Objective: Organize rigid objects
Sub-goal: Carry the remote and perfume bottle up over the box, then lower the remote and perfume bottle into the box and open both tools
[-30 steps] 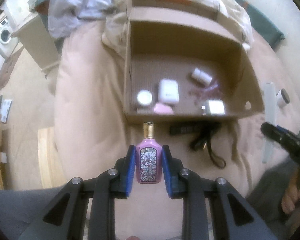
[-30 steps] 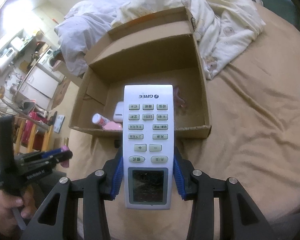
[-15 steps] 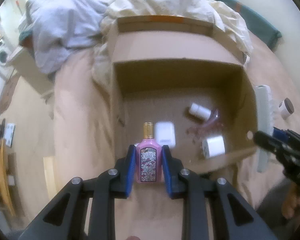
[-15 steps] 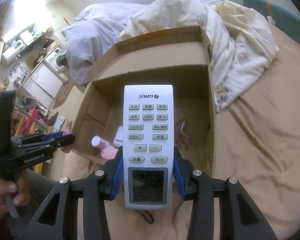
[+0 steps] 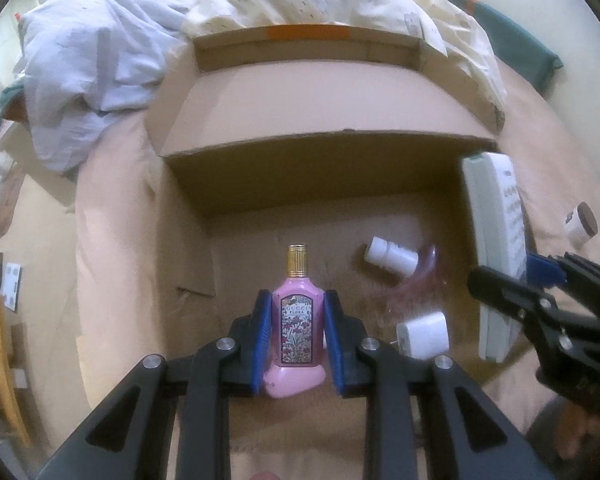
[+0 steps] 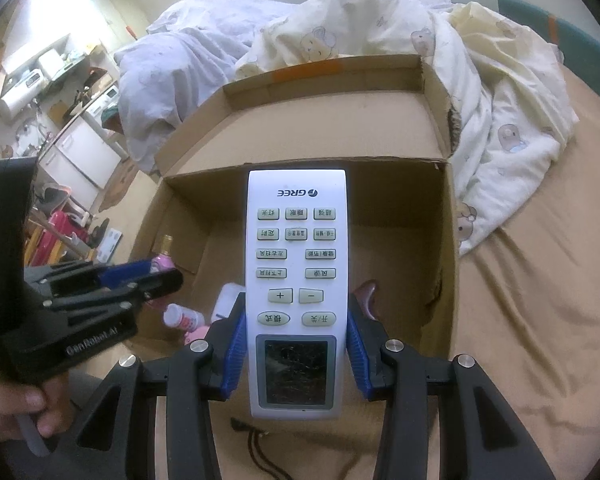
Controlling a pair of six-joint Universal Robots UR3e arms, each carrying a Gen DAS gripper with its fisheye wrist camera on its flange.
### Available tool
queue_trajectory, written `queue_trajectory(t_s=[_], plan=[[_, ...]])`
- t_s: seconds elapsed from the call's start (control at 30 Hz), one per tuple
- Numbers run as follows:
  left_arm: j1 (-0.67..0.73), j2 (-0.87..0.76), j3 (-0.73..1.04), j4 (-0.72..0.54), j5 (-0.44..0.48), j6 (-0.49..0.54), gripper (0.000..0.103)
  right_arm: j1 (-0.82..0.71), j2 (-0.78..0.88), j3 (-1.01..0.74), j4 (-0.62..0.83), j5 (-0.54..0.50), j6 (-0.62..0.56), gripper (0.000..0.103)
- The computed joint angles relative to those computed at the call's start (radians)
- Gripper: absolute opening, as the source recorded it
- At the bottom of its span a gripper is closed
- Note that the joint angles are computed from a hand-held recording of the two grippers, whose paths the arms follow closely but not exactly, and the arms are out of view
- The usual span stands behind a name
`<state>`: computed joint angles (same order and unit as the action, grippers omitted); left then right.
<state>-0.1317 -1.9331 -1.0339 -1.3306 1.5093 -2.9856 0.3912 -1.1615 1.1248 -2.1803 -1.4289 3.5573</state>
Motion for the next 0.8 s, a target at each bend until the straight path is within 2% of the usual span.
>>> queue_trajectory(t_s=[0.33,0.8], plan=[[0.001,-0.043,-0.021,0.05,-0.005,-0.023,0.023,0.015,0.086,-0.101,0.087,-0.022,-0.006,0.046],[-0.007,-0.059,-0.039,0.04,0.024,-0.018,0.023,0.022,0.146,-0.181,0.21,-0.047,0.015,0.046]])
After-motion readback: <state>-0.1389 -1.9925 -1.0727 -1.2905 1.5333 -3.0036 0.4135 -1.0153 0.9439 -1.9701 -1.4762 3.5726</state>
